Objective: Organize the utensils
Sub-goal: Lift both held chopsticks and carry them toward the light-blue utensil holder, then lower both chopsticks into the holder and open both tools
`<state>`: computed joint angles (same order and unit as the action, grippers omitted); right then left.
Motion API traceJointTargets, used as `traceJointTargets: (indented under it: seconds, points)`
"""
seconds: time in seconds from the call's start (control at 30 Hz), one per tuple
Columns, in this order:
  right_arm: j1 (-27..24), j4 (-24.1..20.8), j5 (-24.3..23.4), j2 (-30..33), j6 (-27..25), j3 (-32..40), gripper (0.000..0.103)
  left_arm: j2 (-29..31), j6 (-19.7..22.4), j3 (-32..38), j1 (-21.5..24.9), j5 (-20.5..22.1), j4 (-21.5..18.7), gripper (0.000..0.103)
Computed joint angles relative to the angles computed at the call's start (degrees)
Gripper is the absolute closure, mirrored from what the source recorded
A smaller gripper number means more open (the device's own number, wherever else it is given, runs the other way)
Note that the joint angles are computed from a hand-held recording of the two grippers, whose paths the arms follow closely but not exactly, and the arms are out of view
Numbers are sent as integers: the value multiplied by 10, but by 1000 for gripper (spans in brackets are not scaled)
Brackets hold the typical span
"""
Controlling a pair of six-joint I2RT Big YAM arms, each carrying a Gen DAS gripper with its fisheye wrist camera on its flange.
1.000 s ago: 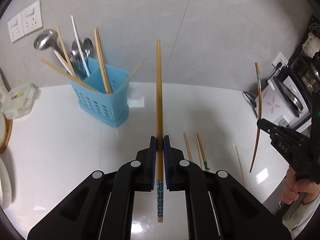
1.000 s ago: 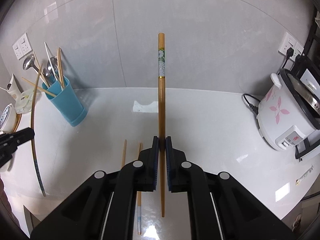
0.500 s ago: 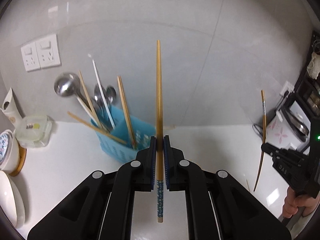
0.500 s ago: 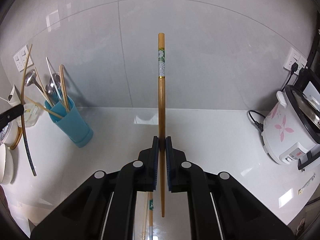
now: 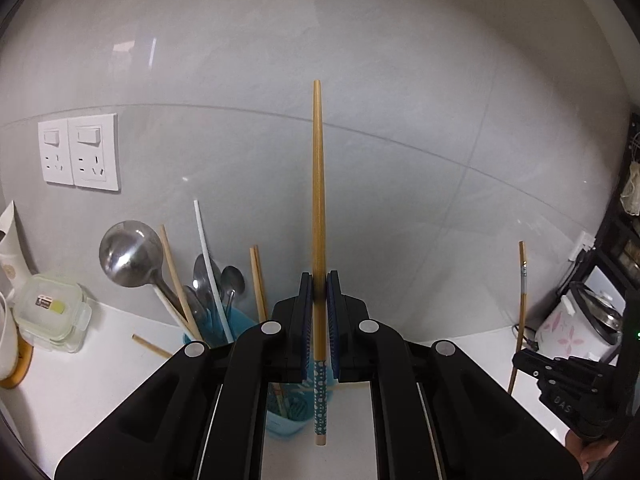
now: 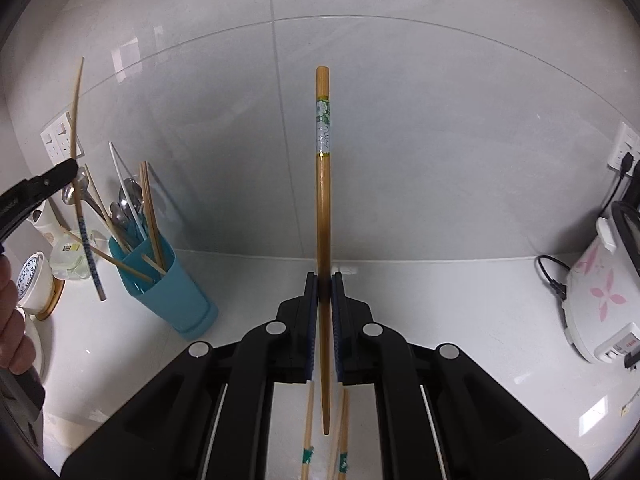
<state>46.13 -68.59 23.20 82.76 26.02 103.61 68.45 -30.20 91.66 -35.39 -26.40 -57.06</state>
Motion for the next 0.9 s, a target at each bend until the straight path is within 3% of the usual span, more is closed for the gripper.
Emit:
traceJointTargets:
  seconds: [0.17, 0.33, 0.53, 0.63, 0.67, 0.7, 0.77, 0.8, 0.9]
  points:
    - [-7, 32, -24, 18, -25, 0, 97, 13, 8, -21, 26, 19, 22, 96]
    - [-12, 27, -42, 39, -22, 8, 97, 16, 11, -38, 43, 33, 41, 97]
    - [-7, 34, -43, 52, -35, 30, 97, 26, 3, -31, 61, 49, 18, 96]
    - [0, 47, -40, 60, -48, 47, 97, 29, -1, -20, 65, 44, -15, 81]
    - [2, 51, -41, 63, -51, 55, 97, 30, -5, -15, 65, 37, -31, 67]
    - [4, 54, -41, 66, -54, 62, 97, 26, -10, -15, 66, 42, -40, 61]
    - [8, 59, -41, 74, -63, 78, 97, 21, -13, -13, 69, 46, -59, 59]
    - [10, 64, -40, 76, -66, 84, 97, 20, -16, -10, 69, 43, -74, 52]
    - [17, 76, -41, 86, -75, 107, 97, 10, -29, -8, 69, 42, -103, 42]
